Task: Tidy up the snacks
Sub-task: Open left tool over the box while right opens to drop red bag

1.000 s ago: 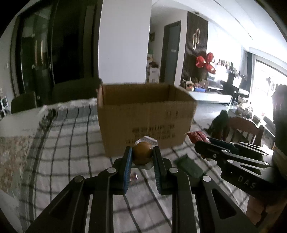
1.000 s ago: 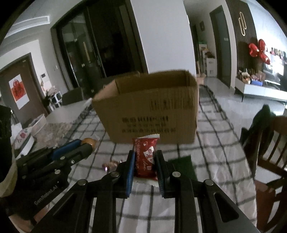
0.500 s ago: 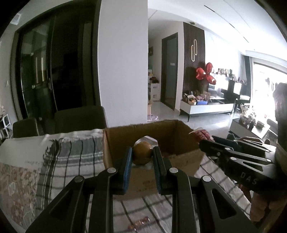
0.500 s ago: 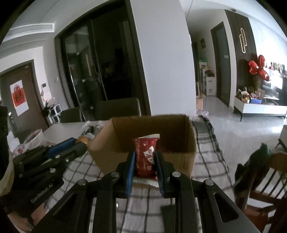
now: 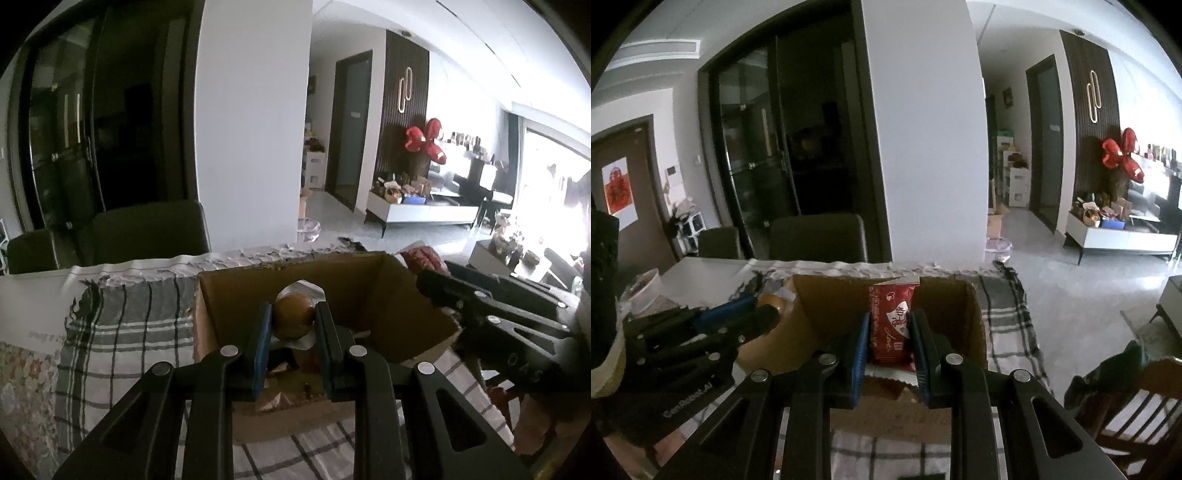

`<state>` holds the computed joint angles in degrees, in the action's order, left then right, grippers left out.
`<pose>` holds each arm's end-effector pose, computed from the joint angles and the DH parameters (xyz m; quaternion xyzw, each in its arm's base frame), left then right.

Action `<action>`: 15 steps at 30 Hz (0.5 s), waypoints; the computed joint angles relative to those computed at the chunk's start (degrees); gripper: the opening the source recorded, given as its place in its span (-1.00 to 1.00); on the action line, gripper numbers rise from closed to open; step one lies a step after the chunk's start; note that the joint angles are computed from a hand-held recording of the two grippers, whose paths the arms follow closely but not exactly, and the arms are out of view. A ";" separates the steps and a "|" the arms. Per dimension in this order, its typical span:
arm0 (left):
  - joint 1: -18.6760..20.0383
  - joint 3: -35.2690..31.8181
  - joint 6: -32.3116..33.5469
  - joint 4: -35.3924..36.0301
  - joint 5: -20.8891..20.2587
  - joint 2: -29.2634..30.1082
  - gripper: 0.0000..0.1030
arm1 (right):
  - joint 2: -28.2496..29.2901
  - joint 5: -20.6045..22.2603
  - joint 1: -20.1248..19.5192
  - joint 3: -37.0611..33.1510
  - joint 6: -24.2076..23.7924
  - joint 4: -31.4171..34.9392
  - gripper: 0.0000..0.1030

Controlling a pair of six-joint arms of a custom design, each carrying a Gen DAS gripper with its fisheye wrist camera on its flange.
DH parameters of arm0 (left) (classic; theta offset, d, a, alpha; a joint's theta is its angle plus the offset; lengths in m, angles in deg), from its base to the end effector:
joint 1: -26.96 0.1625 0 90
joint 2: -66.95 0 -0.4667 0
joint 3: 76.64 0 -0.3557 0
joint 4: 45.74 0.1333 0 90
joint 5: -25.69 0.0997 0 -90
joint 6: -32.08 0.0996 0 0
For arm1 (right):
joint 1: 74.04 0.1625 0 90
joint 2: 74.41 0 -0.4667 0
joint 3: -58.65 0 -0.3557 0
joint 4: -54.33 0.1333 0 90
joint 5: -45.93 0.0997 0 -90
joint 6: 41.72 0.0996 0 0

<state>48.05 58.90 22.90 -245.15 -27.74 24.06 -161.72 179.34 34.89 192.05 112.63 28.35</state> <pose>-0.3450 -0.3395 0.0770 0.4281 0.8374 -0.3030 0.1539 0.1594 -0.2649 0.2539 0.0929 -0.7850 0.5135 0.3338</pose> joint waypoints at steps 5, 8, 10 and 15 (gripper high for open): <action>1.08 -1.31 -0.26 1.64 0.14 0.66 -0.19 | 0.42 -0.26 -2.01 -1.21 -0.68 1.11 -0.47; 0.51 -0.67 -0.43 1.24 1.07 0.40 0.04 | 0.95 0.97 -2.19 -1.29 0.17 0.91 -0.03; -0.50 0.44 -0.62 1.06 2.42 0.06 0.14 | 0.56 1.85 -1.97 -0.28 -1.19 -0.99 -0.03; -3.37 3.47 -0.09 -0.44 5.00 -0.70 0.17 | -0.65 3.62 -0.22 2.33 -1.57 -3.83 -0.03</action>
<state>44.68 62.37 22.80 -245.59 -22.73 23.36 -162.36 182.96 34.67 194.38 111.07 24.52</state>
